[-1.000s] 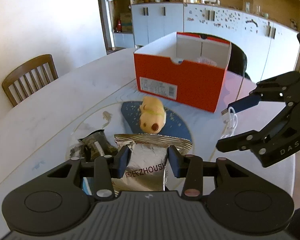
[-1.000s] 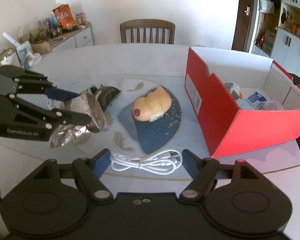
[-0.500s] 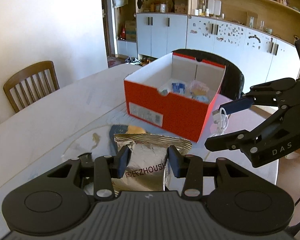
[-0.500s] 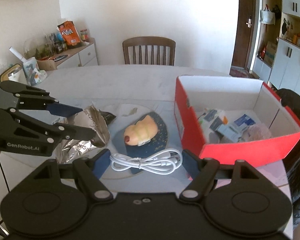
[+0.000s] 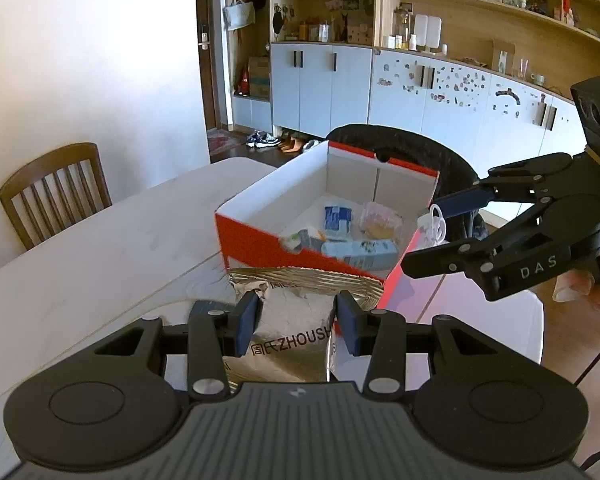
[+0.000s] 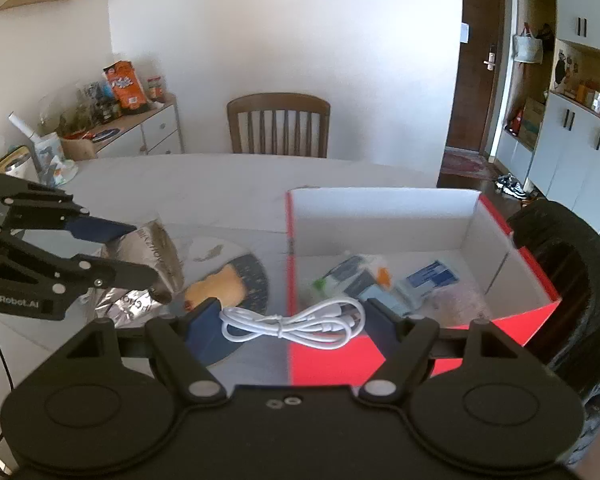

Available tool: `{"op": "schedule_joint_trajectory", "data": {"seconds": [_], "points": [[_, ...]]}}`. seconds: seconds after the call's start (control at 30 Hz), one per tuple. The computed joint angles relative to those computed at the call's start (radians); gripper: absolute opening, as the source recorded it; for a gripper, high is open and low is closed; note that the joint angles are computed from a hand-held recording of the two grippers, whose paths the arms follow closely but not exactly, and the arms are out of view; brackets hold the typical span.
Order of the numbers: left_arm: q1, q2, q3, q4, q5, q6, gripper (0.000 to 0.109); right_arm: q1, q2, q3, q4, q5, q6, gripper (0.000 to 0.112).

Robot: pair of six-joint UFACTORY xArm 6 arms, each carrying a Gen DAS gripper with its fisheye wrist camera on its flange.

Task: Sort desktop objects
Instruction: 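Carry the foil bag with left tool while right tool carries the cable to box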

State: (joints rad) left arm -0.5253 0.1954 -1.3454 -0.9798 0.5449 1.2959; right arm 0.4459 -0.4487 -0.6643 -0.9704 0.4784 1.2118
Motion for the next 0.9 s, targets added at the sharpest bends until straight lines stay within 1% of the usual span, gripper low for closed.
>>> {"op": "schedule_joint_trajectory", "data": {"seconds": [0.17, 0.3, 0.47, 0.57, 0.67, 0.9], "points": [[-0.044, 0.052, -0.067, 0.021, -0.03, -0.052, 0.041, -0.081, -0.025, 0.026, 0.042, -0.058, -0.093, 0.077], [-0.073, 0.101, -0.138, 0.065, -0.048, -0.112, 0.041, -0.149, -0.038, 0.041, 0.073, -0.103, -0.172, 0.077], [-0.105, 0.183, -0.253, 0.133, -0.056, -0.19, 0.041, -0.228, -0.029, 0.046, 0.104, -0.152, -0.268, 0.077], [-0.12, 0.247, -0.342, 0.198, -0.056, -0.272, 0.041, -0.263, -0.008, 0.04, 0.125, -0.174, -0.309, 0.077], [-0.13, 0.32, -0.449, 0.26, -0.033, -0.367, 0.041, -0.292, 0.008, 0.042, 0.147, -0.198, -0.349, 0.077], [-0.158, 0.536, -0.775, 0.426, 0.077, -0.567, 0.041, -0.338, 0.05, 0.047, 0.207, -0.263, -0.441, 0.077]]}}
